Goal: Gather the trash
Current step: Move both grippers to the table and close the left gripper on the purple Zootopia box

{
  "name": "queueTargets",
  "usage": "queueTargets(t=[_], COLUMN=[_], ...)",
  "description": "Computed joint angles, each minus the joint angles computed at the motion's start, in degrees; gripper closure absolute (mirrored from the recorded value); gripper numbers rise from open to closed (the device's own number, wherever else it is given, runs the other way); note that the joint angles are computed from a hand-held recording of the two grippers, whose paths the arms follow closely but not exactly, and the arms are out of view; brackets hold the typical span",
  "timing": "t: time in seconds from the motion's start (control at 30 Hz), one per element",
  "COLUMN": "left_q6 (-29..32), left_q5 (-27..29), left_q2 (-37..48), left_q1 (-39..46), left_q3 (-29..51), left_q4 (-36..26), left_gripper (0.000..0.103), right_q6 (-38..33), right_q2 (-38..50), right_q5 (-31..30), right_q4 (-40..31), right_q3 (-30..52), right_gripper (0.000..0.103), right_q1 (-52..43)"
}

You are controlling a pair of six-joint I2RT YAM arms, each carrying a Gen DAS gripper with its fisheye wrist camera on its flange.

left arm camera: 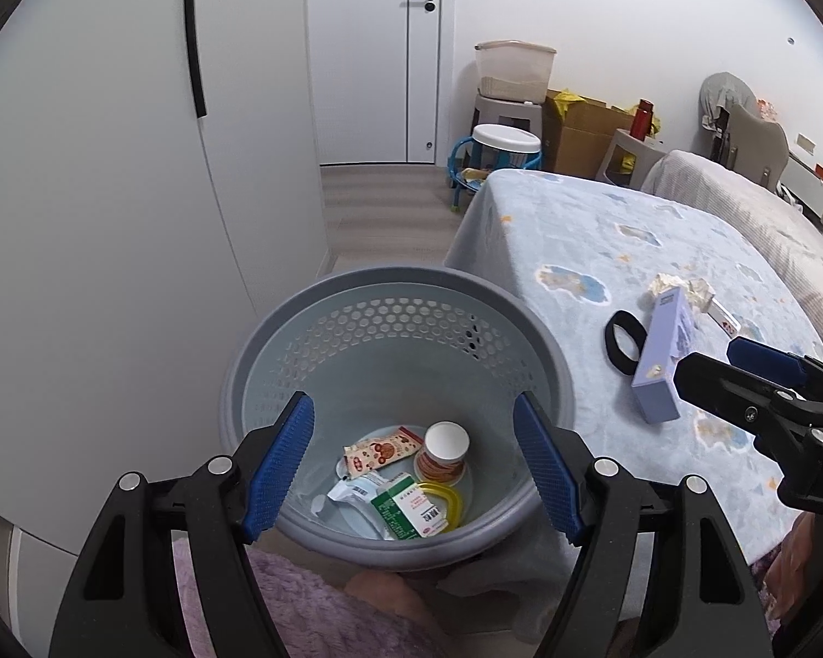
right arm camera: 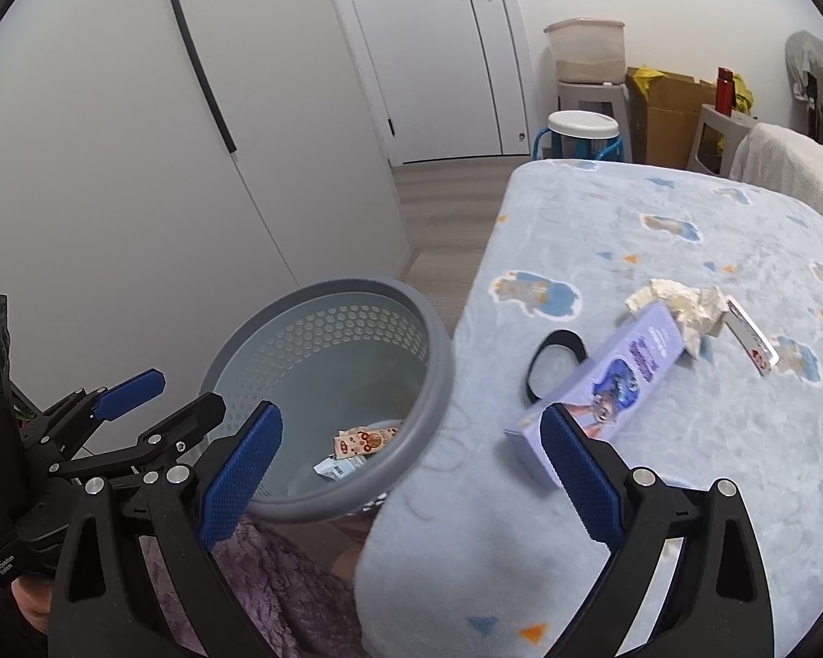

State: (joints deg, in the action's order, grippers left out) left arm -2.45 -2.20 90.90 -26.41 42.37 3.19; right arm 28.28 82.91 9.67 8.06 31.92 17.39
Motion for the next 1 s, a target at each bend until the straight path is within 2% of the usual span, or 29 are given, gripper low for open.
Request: queueTargets(t=[0.3,0.63,0.87,1.0], left_q6=[-1.8,-3.8,-1.3,-0.2], left_q5=[-1.8,-2.9,-6.7,-8.1], left_q2=[1.2,8.0,16.6,23.3], left_q1=[-8.0,-16.7,-22.1,-23.9], left_q3=[0.5,6.6,14.7,21.8], left_q4=[-0.4,-2.0,-1.6,-4.0], left_gripper=[0.031,0.03,0.029,0.029], right_q6=[1.1,-4.3,-9.6,-12.2], right_q2=[-11.4,-23.6,-21.2,-19.9], right_q5=[-1.1,-8.7,-16.7,-21.1], right_q4=[-2.3,-6.1,-1.2,1.2], right_q3=[-11.0,-21.6,-24.9,-26.1], right_gripper=[0.009,0.009,0.009,0.009], right_q1=[-6.7,-23.9,-35.9,-41.7])
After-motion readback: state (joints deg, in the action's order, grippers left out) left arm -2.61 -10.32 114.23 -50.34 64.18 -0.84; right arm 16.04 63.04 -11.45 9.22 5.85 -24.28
